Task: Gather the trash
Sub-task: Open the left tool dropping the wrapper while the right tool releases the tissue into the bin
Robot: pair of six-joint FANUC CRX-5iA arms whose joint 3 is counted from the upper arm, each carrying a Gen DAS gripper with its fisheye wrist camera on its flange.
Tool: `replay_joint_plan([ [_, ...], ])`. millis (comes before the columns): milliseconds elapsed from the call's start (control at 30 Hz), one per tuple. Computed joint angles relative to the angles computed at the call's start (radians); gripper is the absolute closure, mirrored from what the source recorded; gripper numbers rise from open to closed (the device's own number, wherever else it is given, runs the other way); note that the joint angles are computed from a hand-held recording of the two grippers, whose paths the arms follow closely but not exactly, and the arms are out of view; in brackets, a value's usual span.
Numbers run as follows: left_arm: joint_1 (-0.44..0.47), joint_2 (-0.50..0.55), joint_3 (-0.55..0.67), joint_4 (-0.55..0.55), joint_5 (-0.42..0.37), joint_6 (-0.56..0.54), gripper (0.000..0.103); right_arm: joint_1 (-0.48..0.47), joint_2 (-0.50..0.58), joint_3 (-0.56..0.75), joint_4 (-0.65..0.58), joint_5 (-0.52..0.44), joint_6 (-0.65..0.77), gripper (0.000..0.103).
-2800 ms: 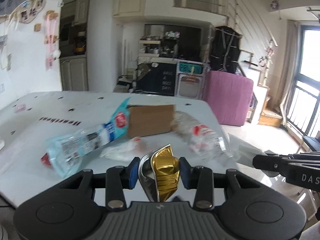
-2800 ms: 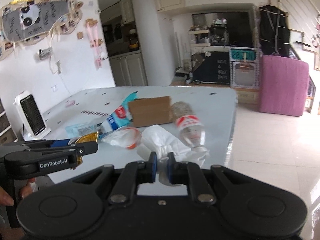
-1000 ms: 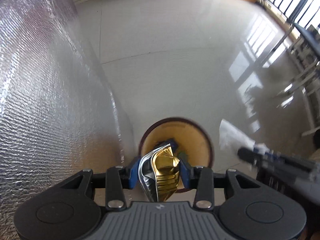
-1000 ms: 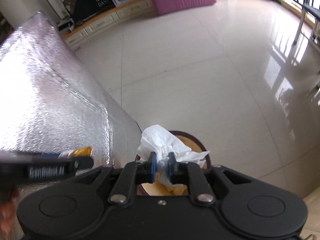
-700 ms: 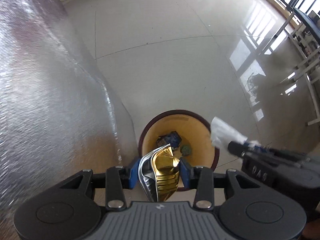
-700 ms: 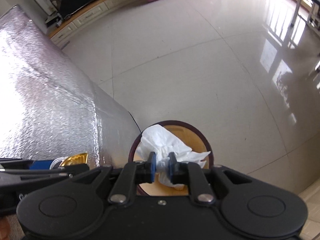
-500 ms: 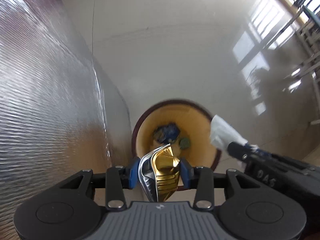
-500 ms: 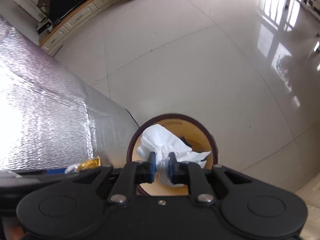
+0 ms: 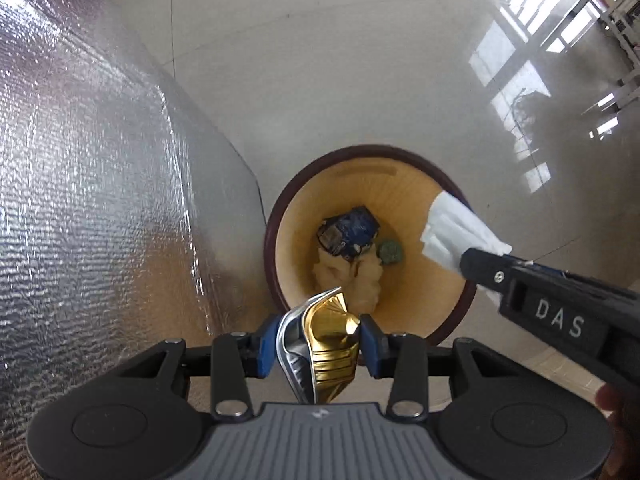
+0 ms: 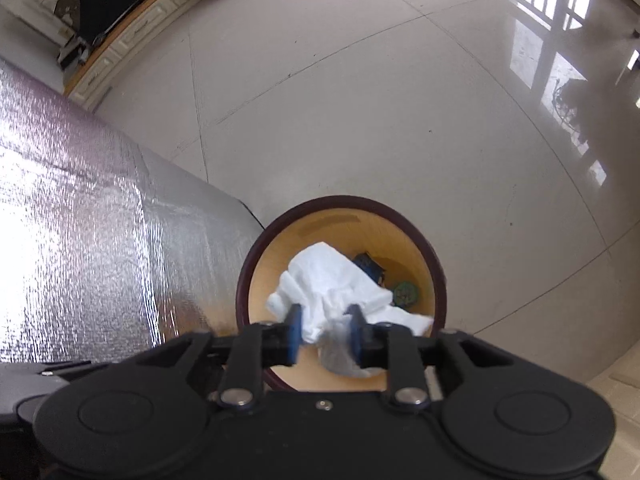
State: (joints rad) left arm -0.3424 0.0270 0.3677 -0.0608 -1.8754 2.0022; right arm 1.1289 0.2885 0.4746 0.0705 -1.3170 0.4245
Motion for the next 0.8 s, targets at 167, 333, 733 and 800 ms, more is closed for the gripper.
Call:
replay_joint_plan([
  [167, 0.007, -0.014, -0.012, 0.011, 0.026, -0.002, 0.027, -0.002, -0.027, -0.035, 0.009, 0.05, -0.045, 0.062],
  [333, -0.002, -0.003, 0.009, 0.001, 0.008, -0.008, 0.023, -0.003, -0.032, -0.04, 0.013, 0.052, -0.069, 0.054],
  [733, -0.024, -0.02, -0.011, -0.021, 0.002, 0.025, 0.02, 0.003, -0.015, 0.002, 0.012, -0.026, -0.013, 0.037],
  [800, -0.034, -0.024, -0.008, -0.036, 0.0, 0.035, 0.013, 0.003, -0.017, 0.008, 0.014, -0.032, -0.001, 0.032],
])
